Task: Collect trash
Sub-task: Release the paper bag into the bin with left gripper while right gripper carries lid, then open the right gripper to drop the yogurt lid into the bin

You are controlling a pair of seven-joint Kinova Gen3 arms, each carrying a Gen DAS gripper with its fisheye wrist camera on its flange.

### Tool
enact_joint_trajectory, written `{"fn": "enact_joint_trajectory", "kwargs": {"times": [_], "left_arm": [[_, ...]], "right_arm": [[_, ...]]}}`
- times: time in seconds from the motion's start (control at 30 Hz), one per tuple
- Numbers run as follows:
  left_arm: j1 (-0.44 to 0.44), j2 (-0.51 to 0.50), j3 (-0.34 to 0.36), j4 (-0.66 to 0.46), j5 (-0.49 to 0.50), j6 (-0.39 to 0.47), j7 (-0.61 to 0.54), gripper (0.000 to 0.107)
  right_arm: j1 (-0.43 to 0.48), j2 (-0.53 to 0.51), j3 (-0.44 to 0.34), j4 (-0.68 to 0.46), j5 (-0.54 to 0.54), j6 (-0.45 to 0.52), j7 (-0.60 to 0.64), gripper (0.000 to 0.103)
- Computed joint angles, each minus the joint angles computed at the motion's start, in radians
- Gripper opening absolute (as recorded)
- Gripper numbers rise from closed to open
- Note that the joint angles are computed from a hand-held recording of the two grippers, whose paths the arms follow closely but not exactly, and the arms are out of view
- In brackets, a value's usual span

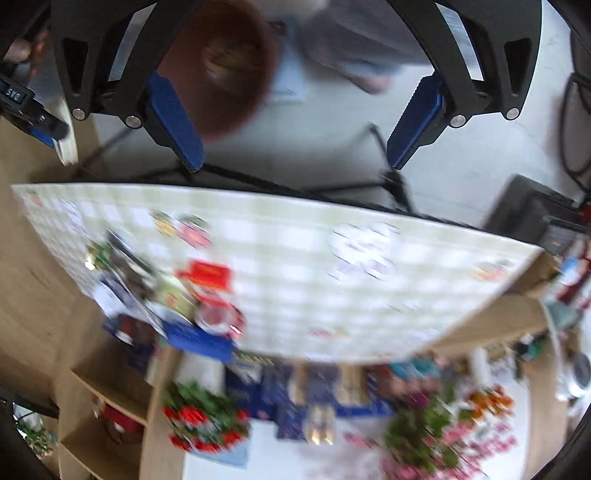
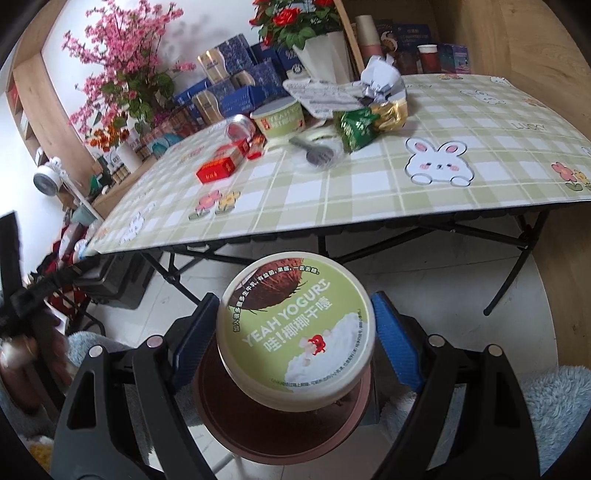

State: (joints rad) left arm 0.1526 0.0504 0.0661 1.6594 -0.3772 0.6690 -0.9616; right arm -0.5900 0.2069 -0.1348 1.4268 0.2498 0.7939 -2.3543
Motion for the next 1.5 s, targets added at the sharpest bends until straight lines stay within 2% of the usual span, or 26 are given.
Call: {"fn": "enact_joint_trajectory", "kwargs": {"times": [0.1, 0.2, 0.53, 0.8, 0.83, 0.9, 0.97, 1.03, 1.1, 1.3, 1.37, 1.5], "left_arm": [[-0.007, -0.043, -0.008, 0.061, -0.094, -0.041, 0.069, 0.097], [-0.023, -0.062, 0.004, 0.109, -0.109, -0.082, 0.085, 0.097], [-0.043, -0.022, 0.0, 0.107, 0.051, -0.135, -0.052, 0.097], [-0.072, -0.036, -0.019, 0.126, 0.145, -0.162, -0.106, 0.097], [-0.076, -0.038, -0.02, 0.128, 0.154, -0.164, -0.109, 0.097], [-0.084, -0.039, -0.023, 0.131, 0.167, -0.164, -0.106, 0.097], [-0.091, -0.04, -0.024, 0.133, 0.18, -0.166, -0.104, 0.097], [-0.089, -0.042, -0.021, 0.138, 0.153, -0.171, -0.067, 0.097], [-0.088, -0.042, -0.017, 0.138, 0.136, -0.169, -0.05, 0.097], [-0.062, -0.035, -0.001, 0.126, 0.048, -0.148, -0.007, 0.097], [-0.055, -0.035, 0.001, 0.125, 0.025, -0.143, 0.002, 0.097], [-0.042, -0.039, 0.006, 0.128, -0.02, -0.138, 0.026, 0.097]], "right_arm": [[-0.006, 0.026, -0.006, -0.029, -0.007, 0.037, 0.026, 0.082], [-0.016, 0.049, -0.008, -0.059, -0.015, 0.071, 0.057, 0.083], [-0.005, 0.191, -0.033, -0.204, -0.185, 0.232, 0.25, 0.083], [0.012, 0.296, -0.058, -0.277, -0.352, 0.251, 0.353, 0.084], [0.005, 0.304, -0.051, -0.287, -0.364, 0.259, 0.357, 0.091], [0.006, 0.299, -0.067, -0.286, -0.339, 0.25, 0.338, 0.097], [0.043, 0.287, -0.134, -0.273, -0.27, 0.232, 0.287, 0.097], [0.047, 0.261, -0.145, -0.246, -0.2, 0.213, 0.216, 0.097], [0.008, 0.219, -0.083, -0.204, -0.151, 0.187, 0.134, 0.097], [-0.192, 0.121, 0.185, -0.114, 0.025, 0.167, -0.11, 0.097], [-0.207, 0.1, 0.202, -0.093, 0.078, 0.146, -0.181, 0.097], [-0.127, 0.058, 0.113, -0.065, 0.16, 0.112, -0.264, 0.097]]}}
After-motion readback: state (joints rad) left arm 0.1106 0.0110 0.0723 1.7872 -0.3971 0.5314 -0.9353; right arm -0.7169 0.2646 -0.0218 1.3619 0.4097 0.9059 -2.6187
